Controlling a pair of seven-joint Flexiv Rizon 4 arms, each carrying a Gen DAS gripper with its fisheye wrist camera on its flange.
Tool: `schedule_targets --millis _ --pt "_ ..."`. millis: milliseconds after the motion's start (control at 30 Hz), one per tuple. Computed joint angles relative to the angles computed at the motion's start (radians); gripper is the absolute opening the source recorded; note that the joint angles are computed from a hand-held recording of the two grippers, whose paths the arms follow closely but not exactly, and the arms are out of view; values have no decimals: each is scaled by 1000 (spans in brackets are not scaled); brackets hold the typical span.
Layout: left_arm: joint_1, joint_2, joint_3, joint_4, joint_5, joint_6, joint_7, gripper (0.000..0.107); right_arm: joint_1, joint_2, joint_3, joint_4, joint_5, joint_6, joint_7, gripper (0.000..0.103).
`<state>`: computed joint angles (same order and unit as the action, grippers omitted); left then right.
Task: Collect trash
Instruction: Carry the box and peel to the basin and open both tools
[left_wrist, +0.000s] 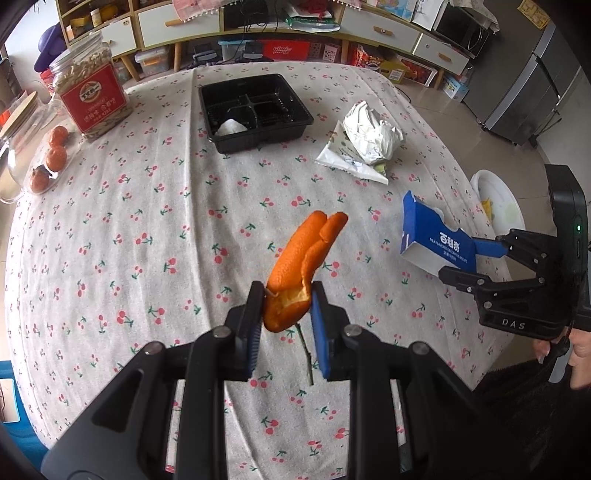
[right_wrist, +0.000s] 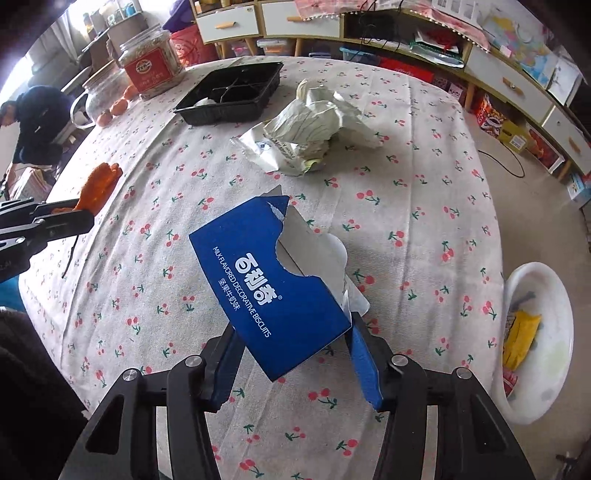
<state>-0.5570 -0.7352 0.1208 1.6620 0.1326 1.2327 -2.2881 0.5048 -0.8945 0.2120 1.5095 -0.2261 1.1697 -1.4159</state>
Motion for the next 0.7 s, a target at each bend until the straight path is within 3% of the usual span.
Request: schedule_targets --millis 400,700 --pt "-37 -90 -18 -184 0 -61 25 26 -100 86 -72 158 62 159 161 55" --pt "-73 -220 -32 -457 6 -204 74 26 -208 105 -122 213 84 206 336 56"
